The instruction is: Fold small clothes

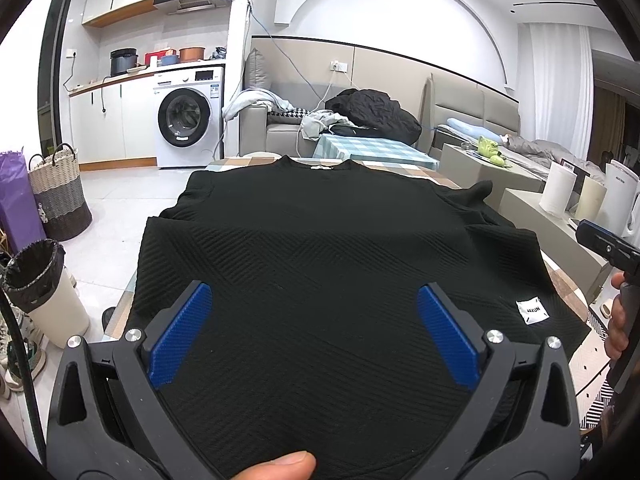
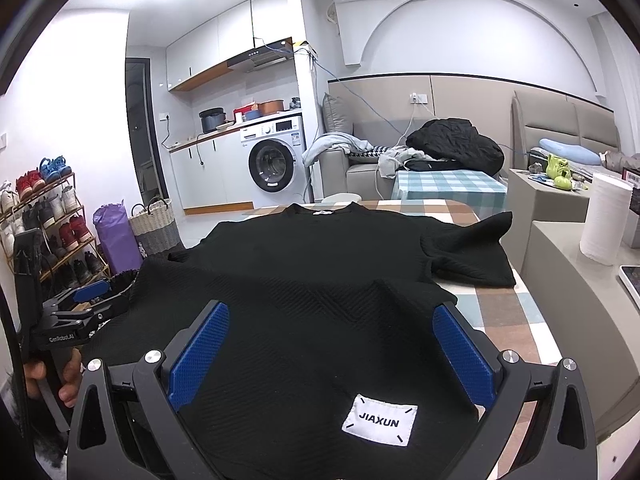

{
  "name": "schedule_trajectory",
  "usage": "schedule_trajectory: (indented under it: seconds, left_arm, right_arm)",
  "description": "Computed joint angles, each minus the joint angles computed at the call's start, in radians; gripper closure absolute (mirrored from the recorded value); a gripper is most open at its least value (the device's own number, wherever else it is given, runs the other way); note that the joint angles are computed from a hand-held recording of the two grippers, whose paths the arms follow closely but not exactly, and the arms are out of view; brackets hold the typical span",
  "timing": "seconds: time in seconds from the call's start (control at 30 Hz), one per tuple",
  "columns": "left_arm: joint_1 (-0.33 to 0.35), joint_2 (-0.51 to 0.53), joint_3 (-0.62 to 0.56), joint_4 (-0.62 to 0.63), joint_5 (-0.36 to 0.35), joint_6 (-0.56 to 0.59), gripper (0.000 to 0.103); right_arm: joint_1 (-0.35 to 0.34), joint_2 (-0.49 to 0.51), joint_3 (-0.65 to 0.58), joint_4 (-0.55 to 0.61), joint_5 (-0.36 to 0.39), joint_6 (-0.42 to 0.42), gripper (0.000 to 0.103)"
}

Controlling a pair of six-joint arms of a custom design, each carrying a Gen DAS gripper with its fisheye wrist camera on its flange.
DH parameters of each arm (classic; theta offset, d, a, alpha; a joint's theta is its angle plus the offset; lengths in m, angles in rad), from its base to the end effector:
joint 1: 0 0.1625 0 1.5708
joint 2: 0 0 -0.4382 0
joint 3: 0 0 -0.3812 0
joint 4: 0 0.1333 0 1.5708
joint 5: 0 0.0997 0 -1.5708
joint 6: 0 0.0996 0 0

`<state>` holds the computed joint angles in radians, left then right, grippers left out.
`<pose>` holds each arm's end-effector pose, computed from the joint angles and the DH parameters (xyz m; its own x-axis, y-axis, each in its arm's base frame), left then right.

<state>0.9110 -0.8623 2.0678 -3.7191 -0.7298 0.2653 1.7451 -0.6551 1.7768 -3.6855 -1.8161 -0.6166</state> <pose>-0.1631 -0.5488 0.1809 -0.7707 0.0562 -0.6347 0.5826 0.4658 -0.6661 0.2199 -0.6196 0.1168 -0.7534 -0.2848 0.5926 -0.6501 0.4574 -0.6067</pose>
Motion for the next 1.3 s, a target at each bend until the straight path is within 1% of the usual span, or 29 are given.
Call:
schedule_trajectory:
  seconds: [0.1,0.67,1.07,1.3]
  left_arm:
    - [0.000,0.001,0.000,-0.001,-0.001,0.000,0.000]
    - [0.001,0.000,0.000,0.006,-0.002,-0.003,0.000]
    - [0.004,0.010,-0.003,0.001,-0.008,0.005,0.000]
    - [0.014,0.015,-0.019,0.034,-0.021,-0.012,0.000]
  right_arm:
    - [0.000,0.003,-0.004,-0.003,-0.016,-0.001,0.000]
    - [-0.003,-0.002,0.001,0.003,-0.018,0.011,0.000]
    - [-0.001,-0.002,-0.009,0.038,-0.035,0.013,0.000]
    - [-0.004,-0.006,-0.016,0.042,-0.043,0.023,0.000]
